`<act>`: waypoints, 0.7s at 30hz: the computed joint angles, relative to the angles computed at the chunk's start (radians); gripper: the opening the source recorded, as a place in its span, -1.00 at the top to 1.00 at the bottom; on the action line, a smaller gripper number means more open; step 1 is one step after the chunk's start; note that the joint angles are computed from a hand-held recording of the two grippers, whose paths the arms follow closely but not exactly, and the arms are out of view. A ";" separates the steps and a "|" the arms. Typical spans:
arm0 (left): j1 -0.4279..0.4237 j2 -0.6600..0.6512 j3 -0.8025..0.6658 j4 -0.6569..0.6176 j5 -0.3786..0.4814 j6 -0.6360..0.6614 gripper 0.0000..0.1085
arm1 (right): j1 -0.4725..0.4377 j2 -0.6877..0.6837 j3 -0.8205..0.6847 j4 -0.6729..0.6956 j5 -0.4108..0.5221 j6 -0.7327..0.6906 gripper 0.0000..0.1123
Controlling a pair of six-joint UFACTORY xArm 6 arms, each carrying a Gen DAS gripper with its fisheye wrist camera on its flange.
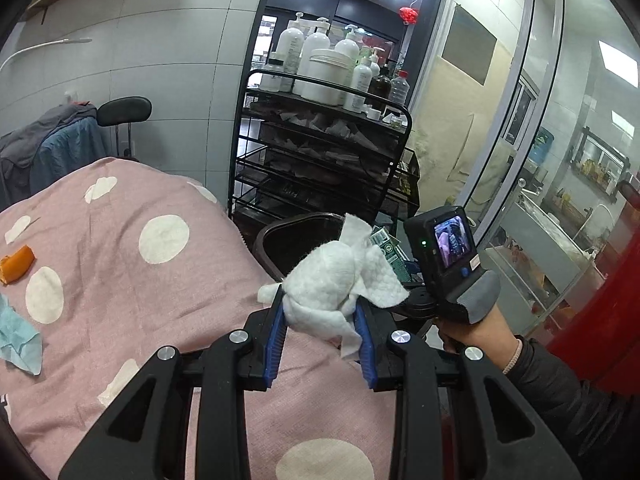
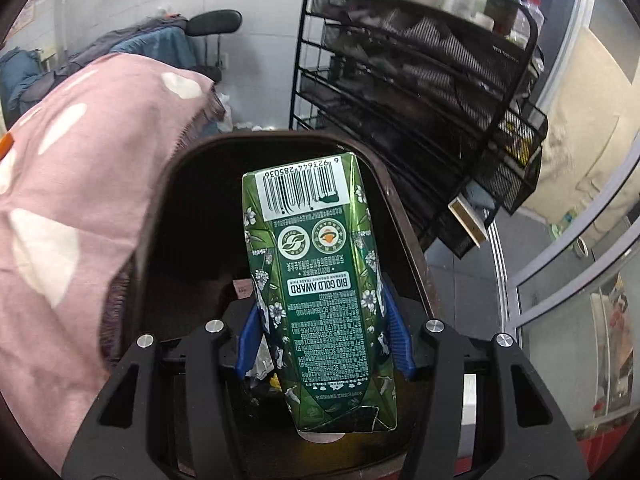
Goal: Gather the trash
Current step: 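Open the right tool over the bin to drop the green carton, then lower the white tissue into the bin and open the left tool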
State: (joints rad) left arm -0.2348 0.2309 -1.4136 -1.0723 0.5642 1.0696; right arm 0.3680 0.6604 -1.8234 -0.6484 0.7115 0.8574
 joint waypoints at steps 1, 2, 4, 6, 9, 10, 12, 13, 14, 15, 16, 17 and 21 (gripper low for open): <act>-0.003 0.001 -0.002 0.003 0.002 -0.002 0.43 | -0.003 0.005 -0.004 0.012 0.002 -0.004 0.04; -0.005 0.004 -0.006 0.008 0.004 -0.004 0.43 | -0.009 0.009 -0.002 0.026 -0.004 -0.002 0.04; -0.009 0.008 -0.012 0.012 0.005 -0.005 0.43 | -0.016 0.007 0.010 0.038 -0.018 0.002 0.04; -0.012 0.014 -0.019 0.015 0.010 -0.009 0.43 | -0.016 0.005 0.021 0.031 -0.020 0.009 -0.14; -0.018 0.024 -0.033 0.025 0.019 -0.020 0.43 | -0.009 -0.021 0.062 -0.014 -0.033 0.054 -0.26; -0.019 0.027 -0.037 0.026 0.022 -0.021 0.43 | -0.007 -0.032 0.079 -0.027 -0.041 0.070 -0.26; -0.021 0.037 -0.051 0.029 0.034 -0.027 0.43 | -0.007 -0.049 0.104 -0.053 -0.054 0.106 -0.27; -0.024 0.041 -0.056 0.033 0.034 -0.029 0.43 | -0.007 -0.065 0.126 -0.063 -0.072 0.127 -0.28; -0.029 0.046 -0.061 0.039 0.032 -0.030 0.43 | -0.006 -0.082 0.149 -0.079 -0.089 0.155 -0.31; -0.033 0.052 -0.067 0.046 0.031 -0.034 0.43 | -0.006 -0.098 0.170 -0.100 -0.100 0.186 -0.35; -0.034 0.057 -0.073 0.049 0.036 -0.037 0.43 | -0.006 -0.111 0.186 -0.116 -0.111 0.211 -0.37; -0.036 0.063 -0.080 0.052 0.043 -0.040 0.43 | -0.006 -0.122 0.200 -0.127 -0.124 0.229 -0.39; -0.045 0.094 -0.120 0.067 0.069 -0.059 0.43 | 0.003 -0.178 0.267 -0.196 -0.156 0.324 -0.48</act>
State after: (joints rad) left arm -0.2796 0.3254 -1.5334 -1.0049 0.6329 1.0102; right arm 0.3711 0.4825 -1.5566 -0.8448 0.5558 1.1817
